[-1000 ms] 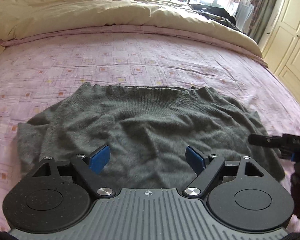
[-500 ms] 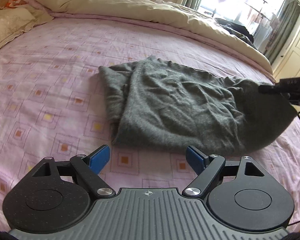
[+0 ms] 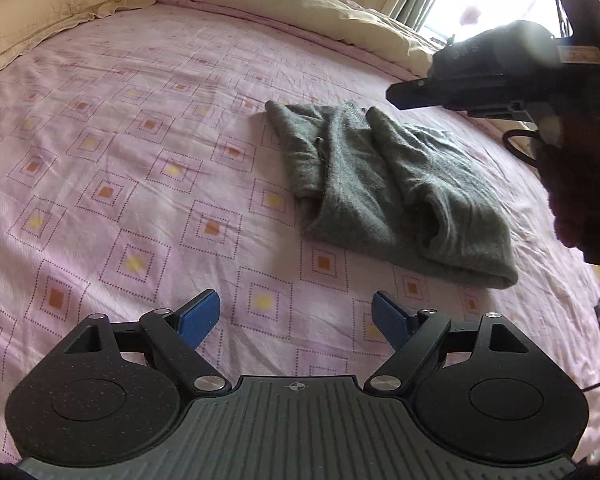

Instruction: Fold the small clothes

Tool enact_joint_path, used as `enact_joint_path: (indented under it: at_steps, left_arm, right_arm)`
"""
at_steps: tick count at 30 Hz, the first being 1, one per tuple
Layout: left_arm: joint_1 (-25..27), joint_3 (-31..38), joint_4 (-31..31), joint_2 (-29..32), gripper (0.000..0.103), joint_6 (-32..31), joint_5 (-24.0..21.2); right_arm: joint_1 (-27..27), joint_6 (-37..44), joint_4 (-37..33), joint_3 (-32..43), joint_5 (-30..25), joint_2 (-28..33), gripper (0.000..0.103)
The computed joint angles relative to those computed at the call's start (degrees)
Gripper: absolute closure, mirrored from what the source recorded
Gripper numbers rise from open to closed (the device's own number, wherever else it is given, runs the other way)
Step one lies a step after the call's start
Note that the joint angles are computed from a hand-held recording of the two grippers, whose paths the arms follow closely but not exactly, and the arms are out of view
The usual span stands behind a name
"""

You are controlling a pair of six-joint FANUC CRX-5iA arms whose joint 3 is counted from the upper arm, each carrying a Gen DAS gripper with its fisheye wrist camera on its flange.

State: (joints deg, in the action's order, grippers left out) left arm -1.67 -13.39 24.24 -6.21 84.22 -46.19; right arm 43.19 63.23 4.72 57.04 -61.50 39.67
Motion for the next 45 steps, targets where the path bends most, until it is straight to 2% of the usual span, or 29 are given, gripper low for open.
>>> enact_joint_path:
  at_steps: [2,3,4,6,9,11,12,15,17,19,20,21,22,28,35,36,37,38,39,43,45]
  left_arm:
    - [0.8,-0.9,1.0,-0.8,0.021,-1.2,0.1]
    - [1.1,-1.0,1.3,-1.0,0.021,-1.8,0.1]
    - [1.3,-0.9,1.6,-1.0,0.021,-2.5,0.0]
    - [1.8,-0.2,1.9,-0.8,0.021,-3.6,-0.1]
    - [1.8,1.6,1.8,-0.1,0.021,-4.0,0.4]
    - [1.5,3.3,1.6,0.9,0.021,-4.3,0.9]
    - [1.3,4.0,1.9,1.4,0.021,-4.7,1.3]
    - [0.8,5.8,4.9,3.3,0.02,-7.3,1.9]
    - [-0.1,7.7,5.8,5.1,0.02,-7.3,2.0]
    - [-1.0,9.8,5.2,6.7,0.02,-6.3,1.9]
    - [-1.4,10.8,5.5,7.8,0.02,-6.3,1.8]
    - [-1.8,11.8,5.7,8.7,0.02,-6.3,1.3]
    - [-2.1,12.9,5.6,9.5,0.02,-5.9,0.6]
    - [-2.6,16.8,8.4,13.7,0.02,-5.2,-2.2]
    - [-3.2,22.1,7.8,18.0,0.02,-3.7,-6.5]
    - [-3.3,22.6,7.9,18.5,0.02,-3.5,-6.9]
    - [-3.4,23.1,8.1,19.1,0.02,-3.4,-7.2]
    - [-3.5,23.4,8.5,19.5,0.02,-3.3,-7.5]
    - [-3.6,23.9,8.9,20.1,0.02,-3.2,-7.8]
    - [-4.2,25.9,11.1,22.7,0.02,-3.6,-9.0]
    - [-4.6,27.4,12.5,24.4,0.019,-3.8,-9.6]
  right_arm:
    - [0.6,-0.3,2.7,-6.4,4.0,-3.6,0.084]
    - [0.8,-0.8,4.6,-10.4,6.4,-5.9,0.078]
    - [1.0,-2.1,6.9,-15.1,9.1,-8.4,0.06]
    - [1.4,-5.6,12.4,-24.6,13.9,-13.5,0.04]
    - [2.3,-10.0,21.7,-37.9,19.4,-20.3,0.035]
    - [2.7,-13.5,27.1,-45.1,22.0,-23.8,0.021]
    - [2.9,-16.9,30.9,-49.5,23.9,-25.8,0.012]
    - [3.6,-31.2,47.6,-60.6,27.4,-29.6,0.001]
    - [4.2,-34.9,55.2,-64.7,27.8,-30.6,0.001]
    - [5.0,-32.4,56.8,-66.2,28.5,-30.6,0.007]
    - [5.4,-30.0,56.0,-66.5,29.0,-30.5,0.014]
    - [5.7,-29.1,56.4,-66.5,29.1,-30.1,0.035]
    - [5.8,-28.1,56.7,-66.9,29.7,-29.9,0.041]
    - [5.0,-28.4,66.5,-68.7,32.1,-27.8,0.041]
    - [3.4,-27.2,81.2,-70.9,30.5,-25.3,0.043]
    - [3.2,-26.4,81.3,-70.8,30.8,-25.2,0.054]
    - [3.1,-25.4,79.2,-70.2,31.1,-25.1,0.089]
    - [2.9,-25.9,76.9,-69.6,31.7,-25.3,0.092]
    - [2.0,-29.4,75.5,-69.5,33.9,-26.0,0.09]
    - [-2.0,-46.9,81.9,-71.4,37.0,-28.6,0.09]
    - [-3.1,-50.3,82.4,-71.9,38.1,-29.5,0.09]
